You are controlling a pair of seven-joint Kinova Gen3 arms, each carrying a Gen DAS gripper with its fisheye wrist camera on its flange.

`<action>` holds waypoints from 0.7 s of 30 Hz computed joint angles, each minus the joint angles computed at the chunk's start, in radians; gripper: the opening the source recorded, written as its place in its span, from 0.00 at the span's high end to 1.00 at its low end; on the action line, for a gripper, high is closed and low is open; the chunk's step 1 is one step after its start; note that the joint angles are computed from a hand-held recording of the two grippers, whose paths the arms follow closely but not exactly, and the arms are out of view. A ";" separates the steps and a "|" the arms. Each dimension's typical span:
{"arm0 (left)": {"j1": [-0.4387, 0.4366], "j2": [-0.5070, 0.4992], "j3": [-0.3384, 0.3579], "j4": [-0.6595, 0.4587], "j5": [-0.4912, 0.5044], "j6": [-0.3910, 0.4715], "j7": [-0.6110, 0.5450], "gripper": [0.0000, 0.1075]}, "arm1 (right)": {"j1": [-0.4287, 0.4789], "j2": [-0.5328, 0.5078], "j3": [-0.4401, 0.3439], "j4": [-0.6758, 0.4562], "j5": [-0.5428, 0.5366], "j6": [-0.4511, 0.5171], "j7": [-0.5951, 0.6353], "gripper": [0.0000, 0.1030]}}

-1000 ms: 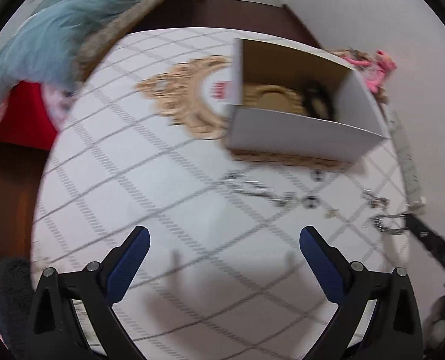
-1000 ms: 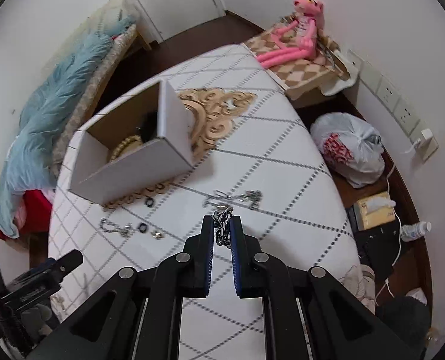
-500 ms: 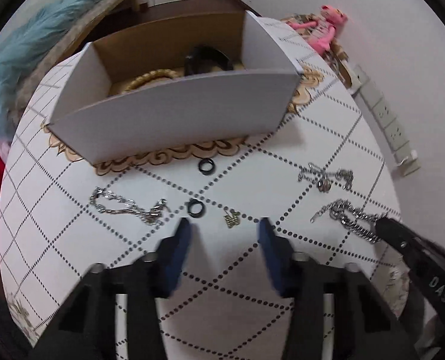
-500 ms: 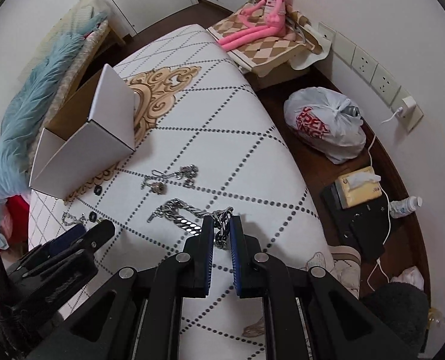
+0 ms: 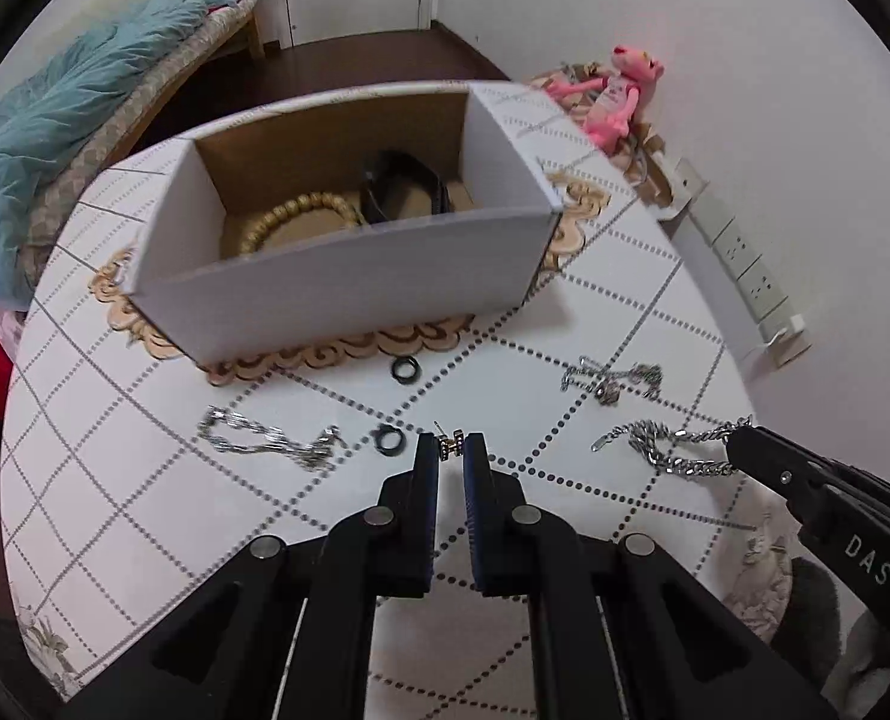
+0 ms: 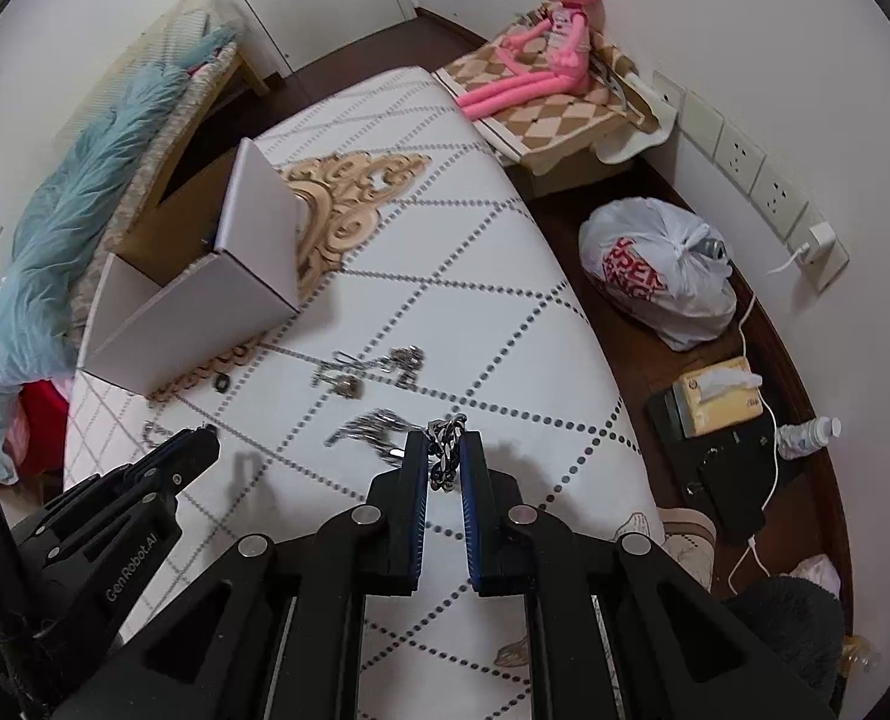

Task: Organize jewelry
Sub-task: 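Carry the chain and charm into the white box and open both tools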

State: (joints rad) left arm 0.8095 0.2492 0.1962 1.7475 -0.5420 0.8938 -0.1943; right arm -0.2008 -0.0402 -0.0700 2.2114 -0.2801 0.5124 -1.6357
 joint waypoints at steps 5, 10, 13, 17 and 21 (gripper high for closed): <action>-0.026 -0.111 0.016 0.049 -0.009 0.008 0.030 0.95 | -0.004 -0.059 0.018 -0.021 -0.047 0.044 0.055 0.89; -0.083 -0.178 0.057 0.057 -0.020 0.043 0.031 0.95 | -0.019 -0.109 0.047 -0.073 -0.110 0.107 0.120 0.89; -0.118 -0.209 0.076 0.050 -0.019 0.059 0.006 0.95 | -0.026 -0.117 0.052 -0.126 -0.133 0.145 0.146 0.89; -0.195 -0.253 0.076 0.037 0.026 0.033 -0.090 0.95 | -0.038 -0.099 0.052 -0.218 -0.178 0.196 0.187 0.89; -0.262 -0.239 0.071 0.004 0.038 0.027 -0.190 0.95 | -0.053 -0.054 0.005 -0.330 -0.140 0.209 0.164 0.89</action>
